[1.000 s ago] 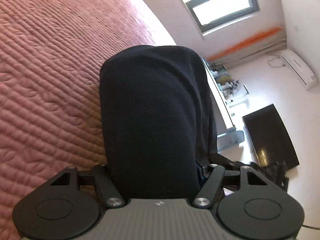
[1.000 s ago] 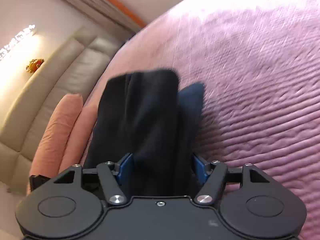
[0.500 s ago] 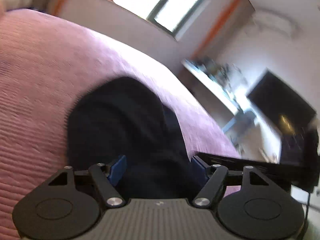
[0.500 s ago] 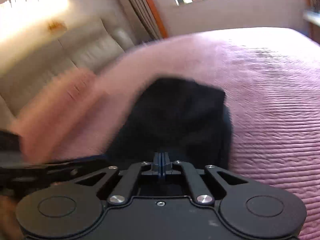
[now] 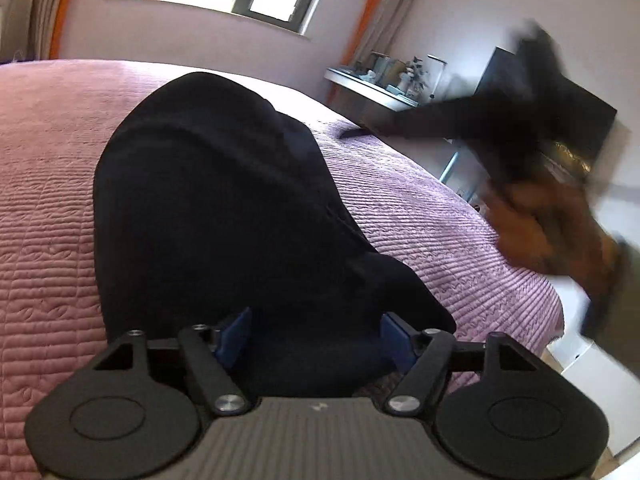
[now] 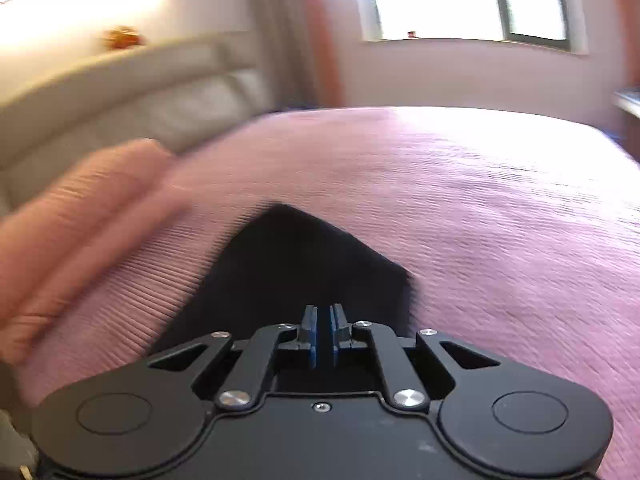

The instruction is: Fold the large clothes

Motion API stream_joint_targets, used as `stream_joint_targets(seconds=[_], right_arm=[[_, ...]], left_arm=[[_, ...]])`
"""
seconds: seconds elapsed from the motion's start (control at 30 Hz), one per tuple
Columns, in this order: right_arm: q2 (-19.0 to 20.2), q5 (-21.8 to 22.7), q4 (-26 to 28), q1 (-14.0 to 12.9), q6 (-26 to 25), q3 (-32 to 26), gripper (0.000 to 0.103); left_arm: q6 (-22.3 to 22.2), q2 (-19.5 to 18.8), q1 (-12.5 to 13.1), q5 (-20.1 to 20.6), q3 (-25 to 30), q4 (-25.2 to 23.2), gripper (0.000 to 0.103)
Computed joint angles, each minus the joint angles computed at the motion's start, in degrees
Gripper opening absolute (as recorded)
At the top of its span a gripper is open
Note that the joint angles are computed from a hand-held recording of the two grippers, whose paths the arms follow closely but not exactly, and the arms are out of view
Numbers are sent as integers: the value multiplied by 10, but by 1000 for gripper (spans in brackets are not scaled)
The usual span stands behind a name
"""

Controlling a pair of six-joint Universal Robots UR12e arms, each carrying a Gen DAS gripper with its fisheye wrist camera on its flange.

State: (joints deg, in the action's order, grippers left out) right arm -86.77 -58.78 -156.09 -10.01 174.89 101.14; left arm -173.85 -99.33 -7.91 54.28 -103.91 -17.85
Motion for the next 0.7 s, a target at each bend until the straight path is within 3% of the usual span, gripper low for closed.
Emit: stream_joint_targets(seconds=[0.1,0.2,0.3,0.33,0.4,0.43,0.5,0.57,0.63,0.7], right_arm=[[56,69,45,5,-24,-49,7],[93,13,78,23,-28,-78,0],[108,-80,45,36,-25,-73,0],[110,-84,50,36,-14,-72,0],[108,-93,45,34,2,-66,0],[103,-131,39,39,8,-63,14],[92,-193,40,48,31,-63,20],[59,-164,14,39,33,-36,20],[20,-130,-13,34,20,-2,20],[-10,-91,4,34,16,17,20]], left_arm=[[-2,0,5,-15,-8,19,73],[-22,-2,12,-36,-18,50,73],[-37,-4,12,-50,-20,61,73],[-32,-5,13,-54,-19,60,73],[-16,-6,12,-55,-14,51,73],[-8,-5,10,-50,-13,45,73],[-6,-3,10,-47,-11,37,70],[-11,-3,11,-47,-7,28,64],[-7,5,12,-49,-7,8,47],[7,16,12,-26,-10,-14,33]])
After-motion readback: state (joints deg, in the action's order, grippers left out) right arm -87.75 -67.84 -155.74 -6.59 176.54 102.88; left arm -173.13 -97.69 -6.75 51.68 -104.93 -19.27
